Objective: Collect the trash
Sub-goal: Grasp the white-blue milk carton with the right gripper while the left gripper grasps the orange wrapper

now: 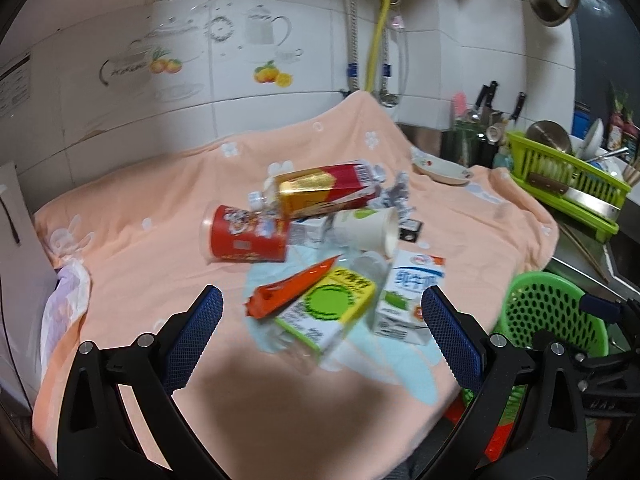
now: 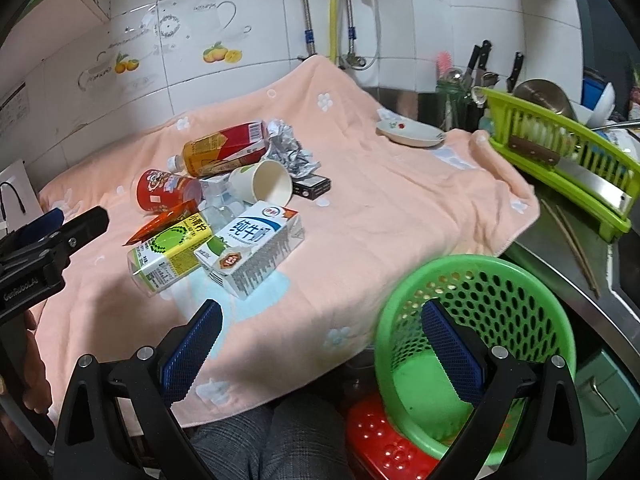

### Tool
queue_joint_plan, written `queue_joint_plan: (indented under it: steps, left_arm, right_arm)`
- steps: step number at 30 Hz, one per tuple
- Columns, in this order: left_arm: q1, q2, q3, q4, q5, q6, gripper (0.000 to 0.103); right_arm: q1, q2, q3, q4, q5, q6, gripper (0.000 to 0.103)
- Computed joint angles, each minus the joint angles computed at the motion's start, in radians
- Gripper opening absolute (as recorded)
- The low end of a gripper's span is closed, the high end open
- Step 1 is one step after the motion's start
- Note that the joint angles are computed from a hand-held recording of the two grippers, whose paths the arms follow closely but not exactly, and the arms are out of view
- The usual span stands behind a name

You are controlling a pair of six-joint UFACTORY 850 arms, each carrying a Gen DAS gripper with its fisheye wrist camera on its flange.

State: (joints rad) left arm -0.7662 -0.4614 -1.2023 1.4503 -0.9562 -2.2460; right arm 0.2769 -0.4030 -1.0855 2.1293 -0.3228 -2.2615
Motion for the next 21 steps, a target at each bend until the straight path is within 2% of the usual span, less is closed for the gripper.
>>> queue_joint_plan:
  steps: [6, 14, 17, 19, 21]
  left_arm:
    - [0.029, 0.037, 0.064, -0.013, 0.002, -0.041, 0.098]
    - [0.051, 0.068, 0.126, 0.001, 0.023, -0.088, 0.098]
    - [0.058, 0.072, 0.138, 0.012, 0.032, -0.095, 0.098]
    - [0.062, 0.075, 0.146, 0.019, 0.040, -0.100, 0.098]
    - [0.070, 0.081, 0.157, 0.036, 0.058, -0.113, 0.098]
  right_arm:
    - [0.023, -0.060, -0.093, -0.245, 0.013, 0.258, 0.096]
    - [0.063, -0.177, -0.278, -0.765, 0.007, 0.819, 0.095]
    - [0.079, -0.225, -0.359, -0.967, -0.021, 1.042, 0.094]
    - [0.089, -0.263, -0.422, -1.117, -0.042, 1.206, 0.087]
    - [0.094, -0.304, -0.488, -1.247, -0.081, 1.356, 0.085]
